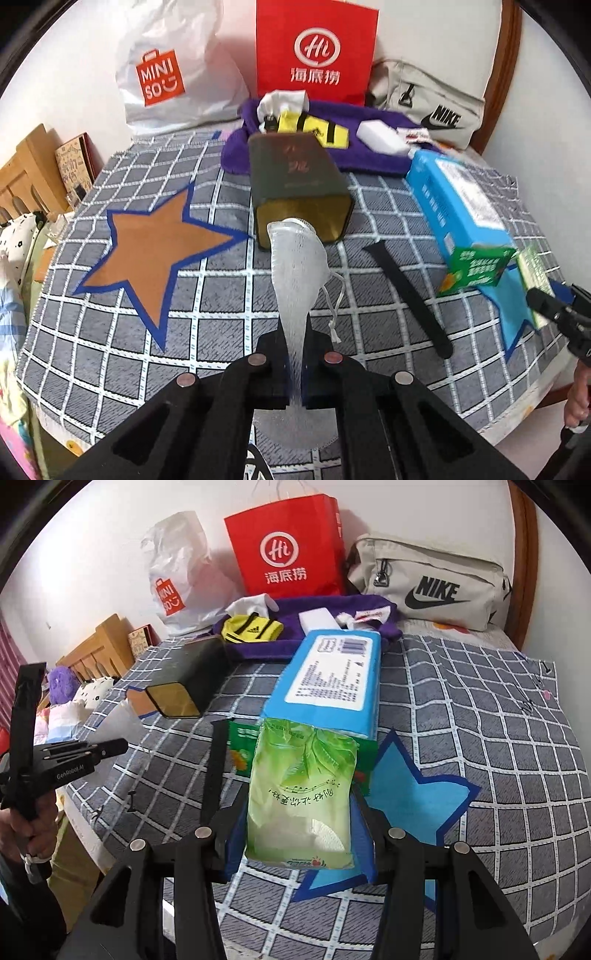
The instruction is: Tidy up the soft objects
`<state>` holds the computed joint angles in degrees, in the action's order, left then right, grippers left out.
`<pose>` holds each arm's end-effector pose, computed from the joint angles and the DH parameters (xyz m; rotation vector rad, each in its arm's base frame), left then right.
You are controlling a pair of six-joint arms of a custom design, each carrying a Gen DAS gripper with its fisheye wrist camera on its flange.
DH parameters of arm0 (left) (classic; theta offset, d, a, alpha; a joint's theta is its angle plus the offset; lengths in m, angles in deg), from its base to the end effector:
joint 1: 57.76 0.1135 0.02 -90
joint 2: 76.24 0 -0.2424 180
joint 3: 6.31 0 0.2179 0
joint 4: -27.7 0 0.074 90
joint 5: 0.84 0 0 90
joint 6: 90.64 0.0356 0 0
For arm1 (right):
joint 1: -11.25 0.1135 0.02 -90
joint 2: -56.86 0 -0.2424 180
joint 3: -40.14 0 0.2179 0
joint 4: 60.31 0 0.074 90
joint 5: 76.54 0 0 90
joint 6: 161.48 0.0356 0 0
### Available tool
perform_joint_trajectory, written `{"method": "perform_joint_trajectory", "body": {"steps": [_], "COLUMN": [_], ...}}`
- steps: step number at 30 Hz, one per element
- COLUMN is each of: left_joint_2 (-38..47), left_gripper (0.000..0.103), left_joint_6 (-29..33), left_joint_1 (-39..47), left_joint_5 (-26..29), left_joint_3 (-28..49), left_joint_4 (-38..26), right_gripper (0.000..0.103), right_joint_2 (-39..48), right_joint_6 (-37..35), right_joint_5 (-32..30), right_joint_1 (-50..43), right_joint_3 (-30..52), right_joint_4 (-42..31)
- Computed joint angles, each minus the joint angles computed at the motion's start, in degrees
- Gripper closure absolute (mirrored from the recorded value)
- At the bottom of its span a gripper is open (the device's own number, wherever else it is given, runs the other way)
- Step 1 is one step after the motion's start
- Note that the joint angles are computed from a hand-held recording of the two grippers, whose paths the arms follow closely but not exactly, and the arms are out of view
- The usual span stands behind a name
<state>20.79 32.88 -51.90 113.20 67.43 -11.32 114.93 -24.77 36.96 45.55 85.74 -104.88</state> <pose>0.2992 0.0161 0.1736 0.7353 2.4301 -0.2977 0.1423 0.0799 0.1827 0.4140 2.4154 0.0832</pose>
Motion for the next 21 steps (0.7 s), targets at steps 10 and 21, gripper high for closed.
{"method": "perform_joint_trajectory", "body": {"steps": [10, 21], "left_joint_2": [-6.0, -6.6], "left_gripper": [0.099, 0.099], "left_joint_6": [-1.3, -4.7], "left_joint_1": [0.0, -0.8], "left_joint_5": [2.4, 3.4], "left_joint_3": [1.7, 7.4], "left_joint_4": [-5.0, -8.9], "right_gripper": [0.054, 0.054], "right_joint_2": [-1.2, -1.8], "right_joint_6": [2.5, -2.6], "right_joint_5": [2.0, 0.8], "right_joint_1": [3.7, -0.9], "right_joint_3": [4.0, 9.4], "right_joint_4": [-5.5, -8.7]}}
